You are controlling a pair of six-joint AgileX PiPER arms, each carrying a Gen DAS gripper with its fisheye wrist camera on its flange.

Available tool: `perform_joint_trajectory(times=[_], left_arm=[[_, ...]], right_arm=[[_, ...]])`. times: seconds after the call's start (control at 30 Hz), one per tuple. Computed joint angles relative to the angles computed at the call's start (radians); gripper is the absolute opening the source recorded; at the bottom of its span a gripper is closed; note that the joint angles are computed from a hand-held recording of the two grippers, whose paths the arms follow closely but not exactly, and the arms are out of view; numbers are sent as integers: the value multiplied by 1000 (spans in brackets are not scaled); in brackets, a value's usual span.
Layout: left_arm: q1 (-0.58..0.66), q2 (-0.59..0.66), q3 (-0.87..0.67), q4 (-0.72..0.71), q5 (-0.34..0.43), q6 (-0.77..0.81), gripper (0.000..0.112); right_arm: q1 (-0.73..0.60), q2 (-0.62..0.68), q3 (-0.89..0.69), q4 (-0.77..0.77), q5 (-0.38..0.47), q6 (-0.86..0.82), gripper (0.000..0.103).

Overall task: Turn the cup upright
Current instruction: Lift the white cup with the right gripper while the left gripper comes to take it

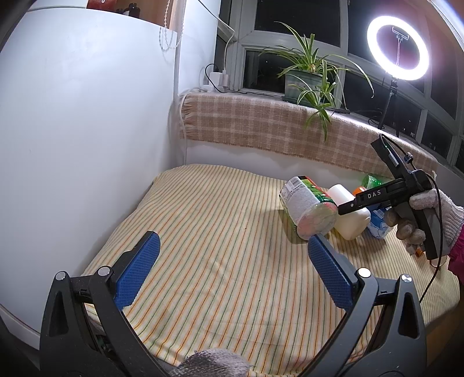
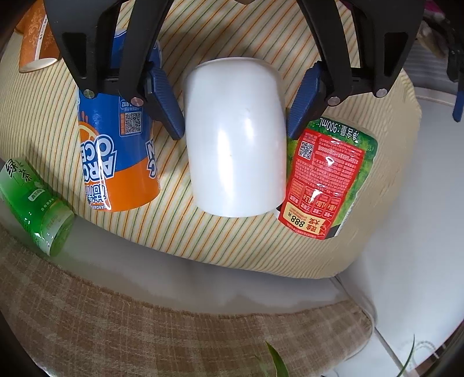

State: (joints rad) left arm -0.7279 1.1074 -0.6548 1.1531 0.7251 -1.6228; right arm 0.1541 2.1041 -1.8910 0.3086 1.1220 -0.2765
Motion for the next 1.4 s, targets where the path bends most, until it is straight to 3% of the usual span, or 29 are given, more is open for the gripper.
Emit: perform_joint_trajectory(times=[0.5, 0.73, 0.93, 1.1, 1.4], left_arm=[[-49, 29, -20, 17, 19, -18, 103], [-69, 45, -34, 20, 9, -13, 103], [-67, 78, -57, 0, -40, 18, 103], [-33, 107, -74, -88, -130, 96, 103], [4, 137, -86, -191, -225, 174, 103]], right_arm=[[-23, -165, 213, 56, -140, -50, 72], [-73, -318, 375, 193, -189, -120, 72], [-120, -493, 591, 333, -215, -180, 72], [-144, -590, 784, 417, -262, -180, 72], [-160, -586, 911, 494, -341, -148, 72]])
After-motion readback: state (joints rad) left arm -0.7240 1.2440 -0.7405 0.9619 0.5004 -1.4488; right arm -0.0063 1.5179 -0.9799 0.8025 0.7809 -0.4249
